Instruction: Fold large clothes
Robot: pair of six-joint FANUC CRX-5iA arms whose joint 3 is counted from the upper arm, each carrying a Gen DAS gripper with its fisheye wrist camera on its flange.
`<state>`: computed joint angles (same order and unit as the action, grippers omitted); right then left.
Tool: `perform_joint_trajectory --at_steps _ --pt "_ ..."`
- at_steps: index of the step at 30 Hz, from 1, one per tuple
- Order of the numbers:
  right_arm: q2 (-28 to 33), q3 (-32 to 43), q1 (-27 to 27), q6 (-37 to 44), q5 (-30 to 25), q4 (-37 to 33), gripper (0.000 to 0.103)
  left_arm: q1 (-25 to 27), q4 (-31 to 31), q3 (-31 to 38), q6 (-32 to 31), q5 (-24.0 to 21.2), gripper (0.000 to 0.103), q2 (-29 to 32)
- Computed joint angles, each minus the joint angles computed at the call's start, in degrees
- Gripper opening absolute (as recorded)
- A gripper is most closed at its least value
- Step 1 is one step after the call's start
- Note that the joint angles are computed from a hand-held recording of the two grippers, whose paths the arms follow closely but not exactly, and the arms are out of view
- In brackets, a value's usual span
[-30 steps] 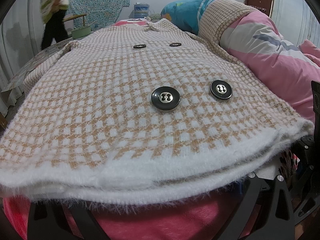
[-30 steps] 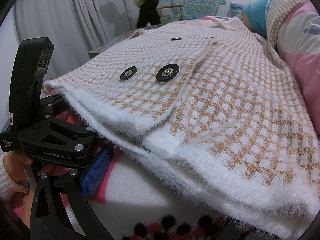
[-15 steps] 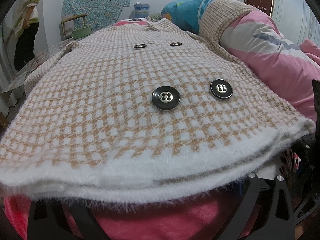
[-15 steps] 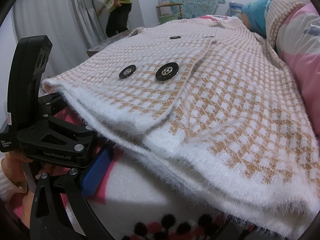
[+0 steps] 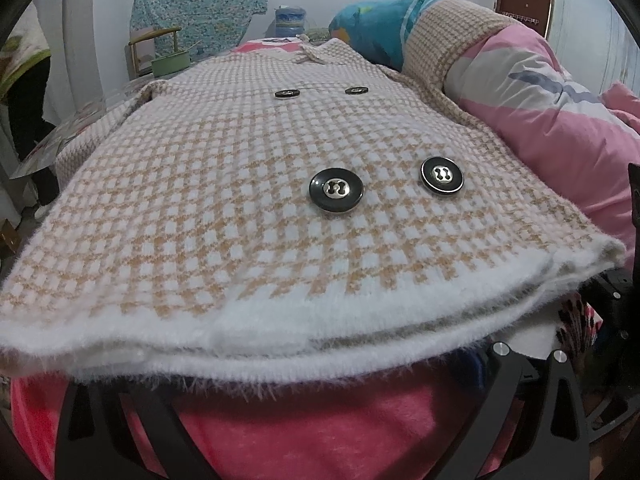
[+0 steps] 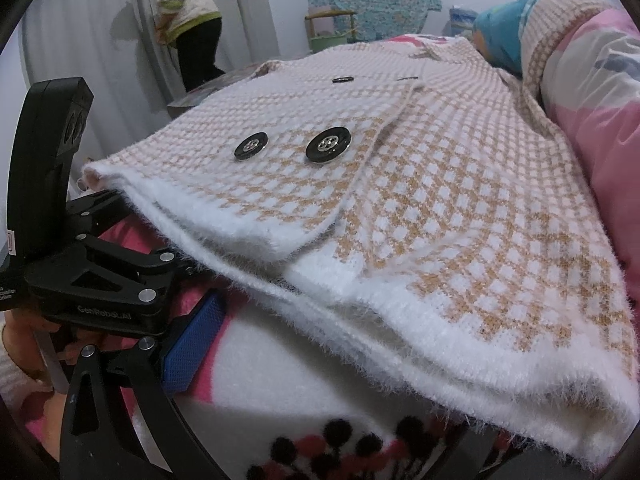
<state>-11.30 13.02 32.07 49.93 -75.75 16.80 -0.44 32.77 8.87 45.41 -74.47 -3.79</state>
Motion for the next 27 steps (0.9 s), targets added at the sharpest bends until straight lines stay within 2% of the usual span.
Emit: perform_joint_trajectory --at_steps 27 --pt "0.82 1.13 -0.9 0.72 -0.64 -1.46 0.095 -0.31 -0.74 1.01 0.6 -0.63 0.098 0.61"
